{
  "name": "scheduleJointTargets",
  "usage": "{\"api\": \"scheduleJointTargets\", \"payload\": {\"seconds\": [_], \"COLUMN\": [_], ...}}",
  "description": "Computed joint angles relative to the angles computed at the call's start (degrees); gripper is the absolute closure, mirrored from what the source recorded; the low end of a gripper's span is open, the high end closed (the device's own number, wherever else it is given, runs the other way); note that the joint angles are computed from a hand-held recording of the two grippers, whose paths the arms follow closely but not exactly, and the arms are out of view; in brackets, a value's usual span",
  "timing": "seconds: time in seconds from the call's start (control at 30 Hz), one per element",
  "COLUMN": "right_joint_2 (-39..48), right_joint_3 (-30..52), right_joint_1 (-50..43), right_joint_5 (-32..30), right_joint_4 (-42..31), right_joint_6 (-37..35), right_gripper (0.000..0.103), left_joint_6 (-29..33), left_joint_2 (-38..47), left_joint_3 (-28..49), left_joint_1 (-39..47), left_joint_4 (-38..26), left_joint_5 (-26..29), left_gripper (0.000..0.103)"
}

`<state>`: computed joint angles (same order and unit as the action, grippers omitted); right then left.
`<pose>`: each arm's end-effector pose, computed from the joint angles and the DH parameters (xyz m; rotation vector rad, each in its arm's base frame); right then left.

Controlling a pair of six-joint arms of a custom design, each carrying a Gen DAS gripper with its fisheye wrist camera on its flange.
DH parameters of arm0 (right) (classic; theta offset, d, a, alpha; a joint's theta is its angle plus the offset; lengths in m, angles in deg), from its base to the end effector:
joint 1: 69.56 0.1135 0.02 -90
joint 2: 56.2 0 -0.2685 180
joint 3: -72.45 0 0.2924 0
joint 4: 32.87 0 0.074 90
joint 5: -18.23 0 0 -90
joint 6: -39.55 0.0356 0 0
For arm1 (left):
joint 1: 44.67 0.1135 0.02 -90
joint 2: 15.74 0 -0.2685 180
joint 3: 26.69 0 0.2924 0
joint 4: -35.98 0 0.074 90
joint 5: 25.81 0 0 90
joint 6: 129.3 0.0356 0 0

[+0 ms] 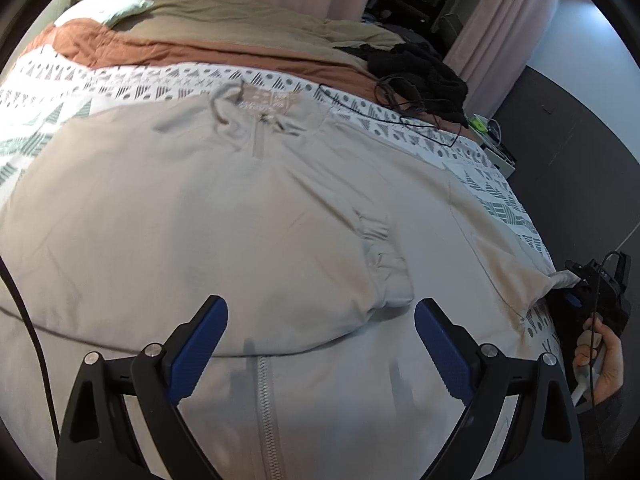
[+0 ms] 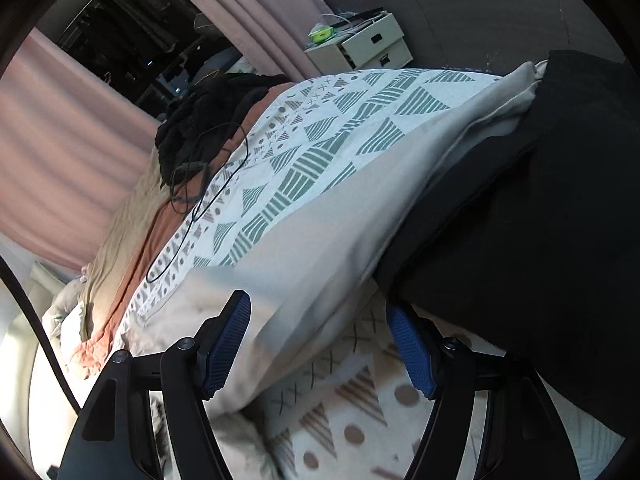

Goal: Fold large clothes

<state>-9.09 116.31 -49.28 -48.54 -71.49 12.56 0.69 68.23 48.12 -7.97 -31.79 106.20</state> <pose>0.2006 0.0592 0.2224 1.0080 2.0122 0.3209 0.2573 0.1621 0.2361 0.1785 2.4526 -0.5652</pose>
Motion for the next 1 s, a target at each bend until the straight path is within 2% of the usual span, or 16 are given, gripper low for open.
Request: {"api": "scheduleJointTargets", "payload": {"seconds": [0.03,0.07,0.13,0.23,0.37,0.47,0.63,0.83,1.0], "right_joint_2": [1.3,2.4,2.4,1.9,1.7,3.2,5.4,11.5,16.1], "right_joint_3": [0.0,-0.1,-1.2,-0.8,1.4,4.8,9.5,14.4,16.8], "right_joint_1": [-0.4,-0.8,-1.1,2.3,7.0,11.5,18.8,25.8,28.2], "right_joint_5": [0.2,0.3,0.0,4.8,8.0,11.7,15.5,16.9,15.5], "right_joint_4": [1.4,3.1,6.4,6.6,7.3,6.7,6.5,9.0,10.7], "right_joint_6": [-0.4,-1.1,-3.2,-4.3,-6.4,-8.4,-10.8,-12.0,-10.6], "right_gripper": [0.049,0.068,0.083,0.094,0.098,0.098,0.098,0.098,0.098], "left_joint_6": [-0.1,-0.3,-0.4,-0.3,0.0,0.6,-0.3,0.1,0.4], "left_joint_2": [0.5,0.8,1.2,2.4,6.6,7.7,12.1,16.4,18.8], "left_joint_3": [0.2,0.3,0.7,1.1,4.2,4.6,8.0,11.4,14.1], "left_joint_1": [-0.1,-0.1,-0.1,-0.6,0.3,0.7,1.6,2.1,2.9], "left_joint_4": [0.3,1.0,1.4,3.0,1.0,1.9,0.2,-3.2,-6.8], "left_joint_5": [-0.6,-1.1,-1.7,-4.6,-6.1,-6.8,-6.1,-5.0,-3.3], "left_gripper": [0.006,0.006,0.006,0.006,0.006,0.006,0.006,0.006,0.006]}}
